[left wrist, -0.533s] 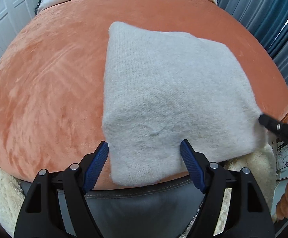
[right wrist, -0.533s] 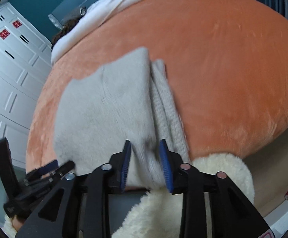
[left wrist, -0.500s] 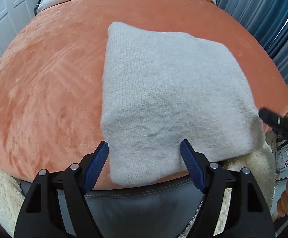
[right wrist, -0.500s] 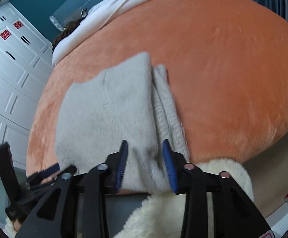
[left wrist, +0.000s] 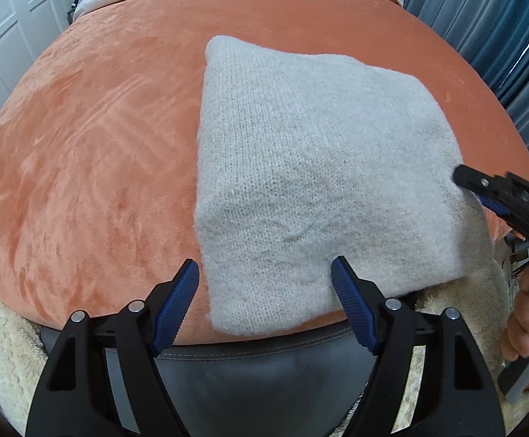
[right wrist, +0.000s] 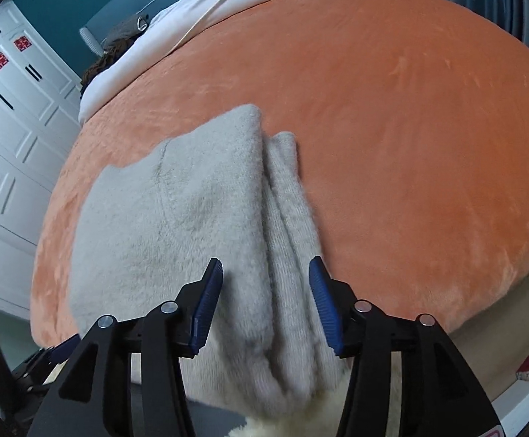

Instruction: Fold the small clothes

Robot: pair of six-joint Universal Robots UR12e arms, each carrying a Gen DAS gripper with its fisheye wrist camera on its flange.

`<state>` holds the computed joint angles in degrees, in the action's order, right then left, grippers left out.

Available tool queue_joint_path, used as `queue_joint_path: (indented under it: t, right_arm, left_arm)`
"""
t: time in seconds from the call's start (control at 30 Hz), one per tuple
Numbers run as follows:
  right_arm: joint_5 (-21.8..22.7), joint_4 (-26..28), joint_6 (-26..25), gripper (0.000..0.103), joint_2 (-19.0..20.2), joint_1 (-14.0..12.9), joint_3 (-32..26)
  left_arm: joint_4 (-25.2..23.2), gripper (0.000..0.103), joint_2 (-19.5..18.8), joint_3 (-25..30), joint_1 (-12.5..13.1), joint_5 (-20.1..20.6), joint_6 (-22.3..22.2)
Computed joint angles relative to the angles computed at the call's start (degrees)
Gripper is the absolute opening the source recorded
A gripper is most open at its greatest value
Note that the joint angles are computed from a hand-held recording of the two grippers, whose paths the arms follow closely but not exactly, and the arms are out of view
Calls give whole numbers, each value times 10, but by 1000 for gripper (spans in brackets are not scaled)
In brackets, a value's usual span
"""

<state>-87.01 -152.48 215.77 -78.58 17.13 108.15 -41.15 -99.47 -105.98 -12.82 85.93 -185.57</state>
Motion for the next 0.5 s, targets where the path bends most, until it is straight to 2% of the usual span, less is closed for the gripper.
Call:
queue_joint_path:
  t: [0.1, 0.17, 0.2, 0.23, 0.27, 0.33, 0.37, 0.47, 0.5]
  right_arm:
    - [53, -16, 20, 50, -13, -8, 23]
    - [57, -3, 12, 50, -10, -2, 23]
    - [42, 11, 0, 36, -7, 2, 18]
    - [29, 17, -7, 28, -7, 6, 16]
    - [35, -2, -4, 17, -11, 4, 20]
    - [20, -29, -3, 16, -22, 5, 25]
    - [9, -25, -9, 16, -23, 8, 23]
    - [22, 32, -29, 16, -7, 3, 15]
    - [30, 30, -33, 17, -1, 2, 15]
  left_arm:
    - [-1, 75, -1, 1, 1, -2, 3]
    - [-3, 77, -2, 1, 1, -6, 0]
    - [-3, 77, -2, 2, 1, -7, -2]
    - [-1, 77, -2, 2, 1, -9, -3]
    - [3, 77, -1, 1, 1, -10, -3]
    - [14, 77, 1, -1, 2, -9, -1]
    - [17, 77, 2, -1, 3, -10, -2]
    - [13, 78, -2, 2, 4, -12, -9]
    - [6, 78, -5, 4, 5, -15, -11]
